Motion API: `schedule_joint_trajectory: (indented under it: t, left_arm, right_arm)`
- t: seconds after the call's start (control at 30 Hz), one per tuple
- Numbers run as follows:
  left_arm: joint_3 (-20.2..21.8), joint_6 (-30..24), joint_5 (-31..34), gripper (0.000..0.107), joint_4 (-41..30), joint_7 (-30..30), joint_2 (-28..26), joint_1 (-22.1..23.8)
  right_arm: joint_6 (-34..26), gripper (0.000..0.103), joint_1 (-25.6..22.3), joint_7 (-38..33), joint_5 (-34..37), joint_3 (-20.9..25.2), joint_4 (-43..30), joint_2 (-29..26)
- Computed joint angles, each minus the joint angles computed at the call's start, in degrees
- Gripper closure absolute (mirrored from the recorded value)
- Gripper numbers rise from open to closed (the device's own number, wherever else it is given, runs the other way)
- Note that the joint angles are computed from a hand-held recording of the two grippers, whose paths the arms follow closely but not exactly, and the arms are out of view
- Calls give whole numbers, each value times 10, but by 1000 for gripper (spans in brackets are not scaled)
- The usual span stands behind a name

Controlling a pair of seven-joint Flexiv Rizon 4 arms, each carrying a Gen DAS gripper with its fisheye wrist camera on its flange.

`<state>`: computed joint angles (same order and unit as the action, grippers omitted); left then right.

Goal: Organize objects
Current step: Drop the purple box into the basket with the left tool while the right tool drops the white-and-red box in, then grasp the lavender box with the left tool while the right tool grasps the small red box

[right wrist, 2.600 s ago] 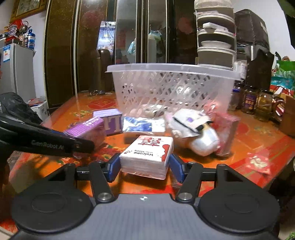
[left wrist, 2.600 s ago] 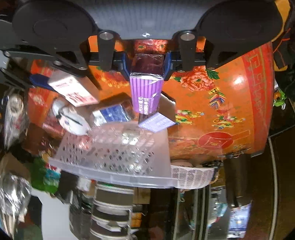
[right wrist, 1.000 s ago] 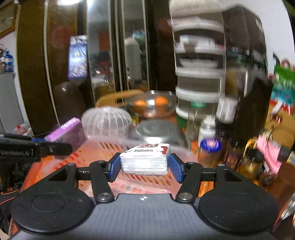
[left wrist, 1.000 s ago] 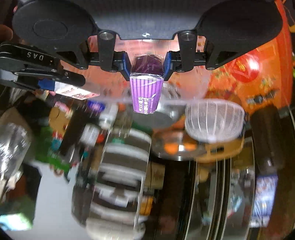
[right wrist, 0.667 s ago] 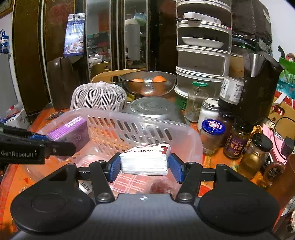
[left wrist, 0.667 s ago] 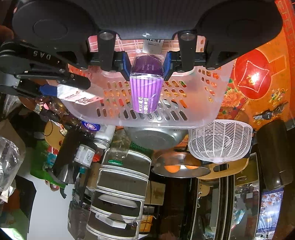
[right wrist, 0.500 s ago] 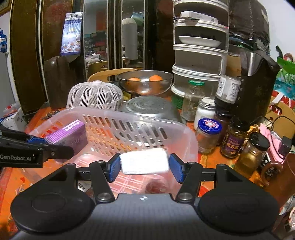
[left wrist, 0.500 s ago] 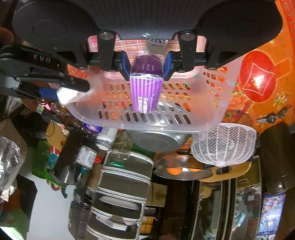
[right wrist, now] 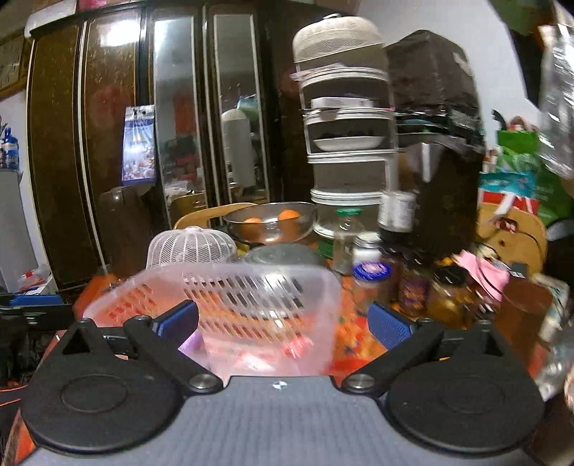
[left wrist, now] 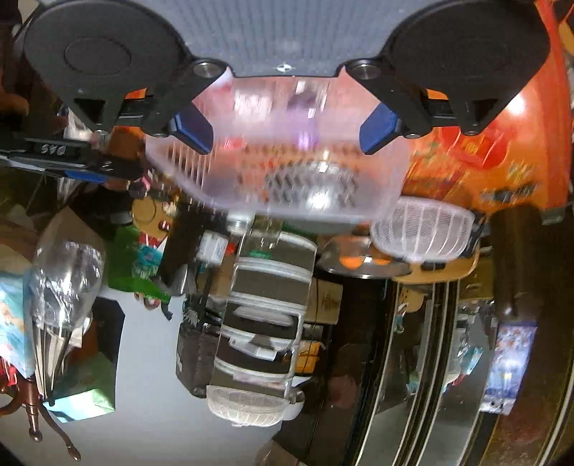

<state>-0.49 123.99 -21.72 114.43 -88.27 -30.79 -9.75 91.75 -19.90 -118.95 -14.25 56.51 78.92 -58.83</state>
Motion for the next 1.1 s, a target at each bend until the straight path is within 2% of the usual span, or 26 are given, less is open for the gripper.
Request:
schedule_joint_trajectory:
  t: [0.07,0.1,0.17,0.23,0.27,0.37,0.47,0.6,0.63,0.83,0.97,1.1]
  left_arm:
    - [-2,0,3,15,24,-11,-2,6]
    - [9,6,-17,15,32,-12,-10,-7]
    - [11,12,-28,15,43,-19,-22,-8]
    - [-9,15,2,16,49,-45,-32,22]
    - [-16,16,20,17,50,-55,-35,36]
    - [3,20,11,17,43,-46,-49,20]
    - [9,18,10,17,34,-34,-56,21]
    - [9,-9,9,17,22,-19,-60,25]
    - [12,-10,7,17,24,-15,-61,19]
    - [13,-22,4,19,14,-4,-75,19]
    - [22,-29,-11,24,3,3,-84,8]
    - [33,-31,-26,24,-4,16,-90,-6]
  right_arm:
    - [-7,0,-23,-4,3,10,21,-7]
    - [-15,0,-26,0,8,4,26,-8]
    - [-15,8,-29,-4,17,1,32,-17]
    - [-17,33,-30,-11,20,-3,40,-20]
    - [-18,37,-31,-16,20,-4,44,-20]
    - [-24,40,-30,-37,15,-2,53,-23]
    - [-33,42,-14,-42,22,-19,49,-18]
    - [-68,69,-7,-53,45,-25,39,-15]
    - [-70,72,-7,-58,52,-27,41,-12]
    - [-51,75,-26,-99,99,-17,67,-1]
    - [-27,75,-42,-99,107,-6,86,1]
    - [-20,75,-67,-86,100,16,106,-5]
